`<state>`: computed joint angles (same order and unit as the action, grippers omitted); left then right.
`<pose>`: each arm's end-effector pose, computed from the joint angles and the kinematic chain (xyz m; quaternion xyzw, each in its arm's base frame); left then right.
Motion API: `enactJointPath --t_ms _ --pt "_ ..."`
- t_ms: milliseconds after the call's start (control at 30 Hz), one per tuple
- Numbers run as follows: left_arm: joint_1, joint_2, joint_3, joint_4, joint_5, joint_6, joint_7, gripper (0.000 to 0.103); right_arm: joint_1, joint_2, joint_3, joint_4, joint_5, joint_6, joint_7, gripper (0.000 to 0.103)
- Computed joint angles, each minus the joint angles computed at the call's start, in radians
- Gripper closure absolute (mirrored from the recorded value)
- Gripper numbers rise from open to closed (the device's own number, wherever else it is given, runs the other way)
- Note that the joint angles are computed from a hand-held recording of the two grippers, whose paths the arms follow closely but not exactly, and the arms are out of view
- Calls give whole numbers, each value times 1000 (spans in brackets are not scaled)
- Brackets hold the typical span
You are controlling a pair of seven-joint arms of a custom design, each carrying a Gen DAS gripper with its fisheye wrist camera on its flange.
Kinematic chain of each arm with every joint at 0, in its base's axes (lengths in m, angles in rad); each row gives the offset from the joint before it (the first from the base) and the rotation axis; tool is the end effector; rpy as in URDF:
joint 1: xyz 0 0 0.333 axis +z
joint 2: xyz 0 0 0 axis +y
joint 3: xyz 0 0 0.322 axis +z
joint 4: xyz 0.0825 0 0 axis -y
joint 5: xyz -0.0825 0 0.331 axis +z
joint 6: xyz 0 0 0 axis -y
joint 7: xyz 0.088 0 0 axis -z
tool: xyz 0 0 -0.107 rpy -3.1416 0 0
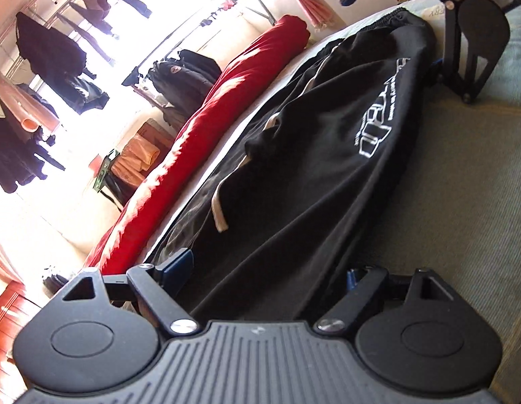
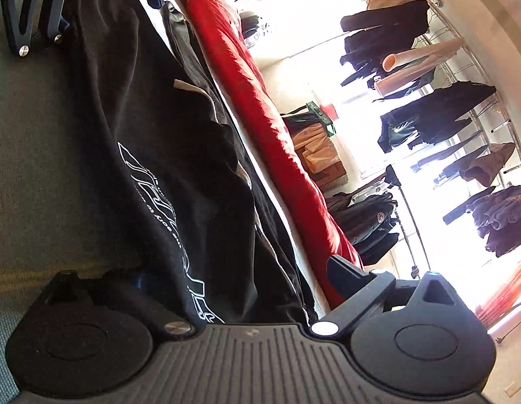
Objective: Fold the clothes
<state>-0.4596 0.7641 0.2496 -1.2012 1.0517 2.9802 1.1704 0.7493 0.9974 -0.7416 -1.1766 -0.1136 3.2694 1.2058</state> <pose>0.6912 -0.2806 0.4428 -0.2591 0.7983 -0.1897 0.5095 0.7051 0.2934 0.4303 -0.7857 0.1425 -0.5773 0.1707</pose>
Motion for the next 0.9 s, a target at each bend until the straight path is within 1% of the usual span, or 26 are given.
enactJointPath --t_ms 33,67,100,133,167,200,233,267,300,367,400,500,533,567,633,667,733,767,833,867,900 --pt "-8 -12 18 -18 15 -4 -15 33 -4 -9 13 -2 -5 -7 -6 15" --pt "-16 -24 33 -35 34 -10 -31 39 -8 -17 27 -3 -11 -13 -11 22" --pt "-16 -36 33 -53 48 -18 -36 55 -15 -32 52 -10 -22 -21 -19 27" --pt "-12 -49 27 -72 57 -26 -35 72 -26 -50 84 -19 -37 -31 -29 40" --pt "-2 -59 12 -88 60 -27 -28 80 -38 -67 117 -28 -52 -40 -37 55" --pt "12 -66 -6 -102 58 -25 -16 90 -51 -86 153 -41 -69 -51 -46 62" --pt "15 -72 -7 -111 67 -16 -26 94 -66 -103 190 -52 -87 -62 -55 81" --pt "12 -76 1 -118 85 -4 -52 96 -82 -117 227 -59 -103 -72 -63 93" --pt "6 -85 16 -127 113 11 -88 101 -88 -131 243 -73 -116 -69 -60 93" --pt "-11 -104 49 -142 191 38 -183 101 -84 -159 247 -112 -131 -46 -44 95" --pt "-11 -116 56 -147 225 52 -227 102 -91 -181 265 -132 -133 -40 -42 95" --pt "-7 -164 61 -171 317 91 -338 102 -142 -256 357 -180 -139 -47 -57 95" --pt "6 -184 40 -190 317 99 -328 102 -163 -279 391 -191 -142 -55 -66 95" --pt "30 -203 2 -213 288 102 -283 102 -193 -303 439 -199 -147 -79 -83 95" --pt "82 -237 -78 -261 221 100 -182 102 -271 -340 556 -209 -152 -150 -131 95" --pt "103 -250 -113 -288 182 95 -124 101 -310 -348 613 -206 -146 -191 -155 95" --pt "141 -269 -176 -338 86 82 -3 101 -375 -351 708 -192 -119 -274 -202 95" --pt "159 -273 -206 -360 29 71 60 101 -393 -349 735 -187 -107 -306 -221 95" --pt "197 -286 -268 -406 -88 40 176 99 -396 -343 741 -185 -101 -346 -232 94" --pt "208 -291 -288 -426 -134 26 217 97 -394 -342 739 -188 -101 -355 -234 91" --pt "207 -300 -289 -445 -160 21 233 90 -392 -340 737 -190 -102 -365 -235 89"
